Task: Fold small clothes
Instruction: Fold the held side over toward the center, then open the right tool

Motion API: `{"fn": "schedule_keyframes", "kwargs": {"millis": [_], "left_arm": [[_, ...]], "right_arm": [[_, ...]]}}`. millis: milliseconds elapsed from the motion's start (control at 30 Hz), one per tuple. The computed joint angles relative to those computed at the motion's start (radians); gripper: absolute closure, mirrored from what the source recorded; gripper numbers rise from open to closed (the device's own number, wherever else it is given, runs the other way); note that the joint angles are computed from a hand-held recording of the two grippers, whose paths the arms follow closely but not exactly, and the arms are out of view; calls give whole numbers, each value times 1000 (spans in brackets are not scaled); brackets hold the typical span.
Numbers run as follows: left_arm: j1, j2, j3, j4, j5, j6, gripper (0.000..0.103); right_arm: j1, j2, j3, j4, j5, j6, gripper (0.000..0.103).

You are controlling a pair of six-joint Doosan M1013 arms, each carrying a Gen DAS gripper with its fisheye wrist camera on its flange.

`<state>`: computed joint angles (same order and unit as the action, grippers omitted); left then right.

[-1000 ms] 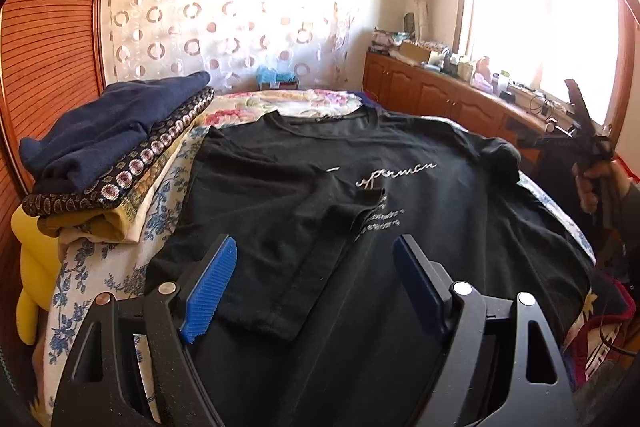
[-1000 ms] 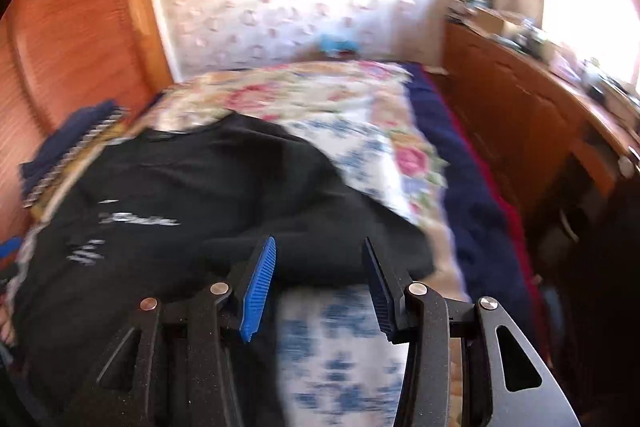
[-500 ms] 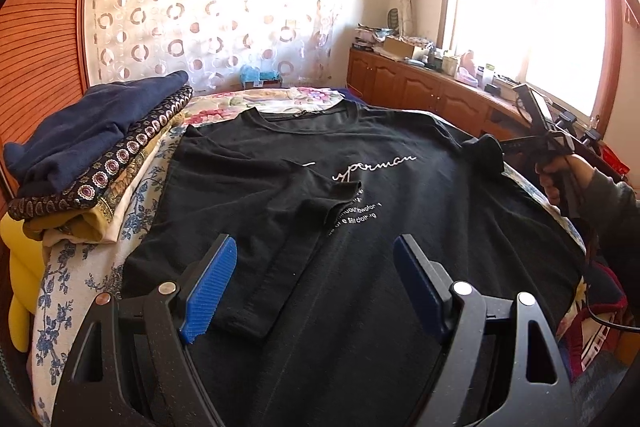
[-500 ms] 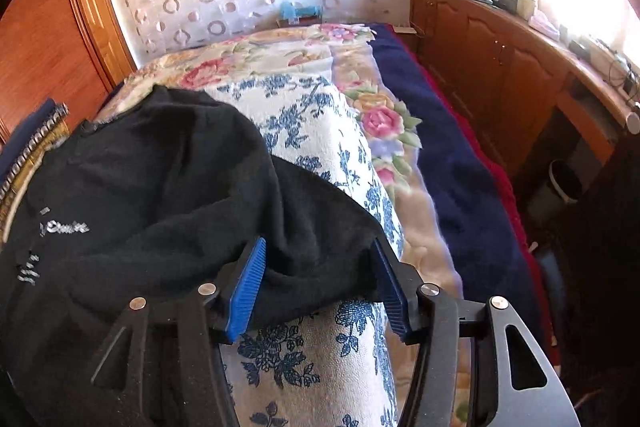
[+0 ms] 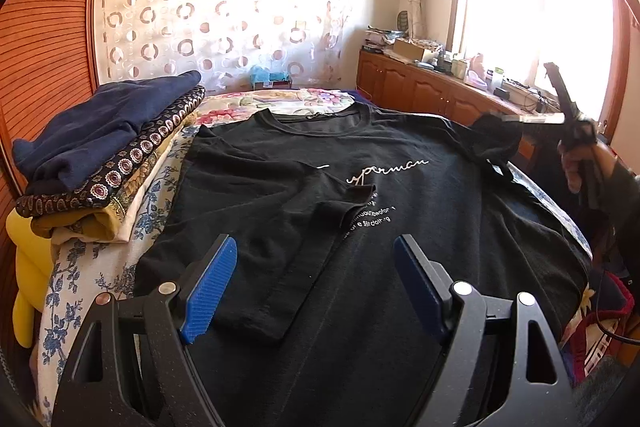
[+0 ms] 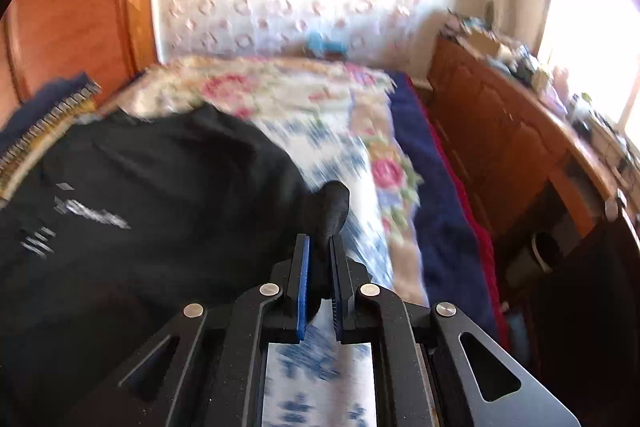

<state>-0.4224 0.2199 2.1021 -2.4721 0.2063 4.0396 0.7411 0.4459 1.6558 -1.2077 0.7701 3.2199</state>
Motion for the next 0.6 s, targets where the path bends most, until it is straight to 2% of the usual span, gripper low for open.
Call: {"fn": "schedule_keyframes", "kwargs": {"millis": [100, 133, 200, 267, 333, 400, 533, 600], "left_arm": [[0, 1, 0, -14, -1, 11, 21], [-1, 1, -1, -9, -2, 6, 21], [-1, 3, -5, 1, -8, -5, 21], [-3, 1, -5, -12, -11, 12, 21], [-5, -1, -2, -50, -10, 55, 21], [-3, -1, 1, -51, -5, 55, 21], [-1, 2, 1, -49, -6, 48, 21], [1, 3, 2, -44, -4, 38, 21]], "right_arm": [[27, -2, -40, -68, -27, -9, 94], [32, -3, -51, -94, -62, -1, 94], [37, -5, -67, -162, -164, 30, 83], [48, 6, -95, -181, -169, 31, 39], [53, 8, -94, -208, -170, 61, 37], [53, 10, -87, -181, -166, 46, 37], [42, 21, -76, -24, -142, -60, 37], [37, 28, -78, 55, -161, -112, 37]]}}
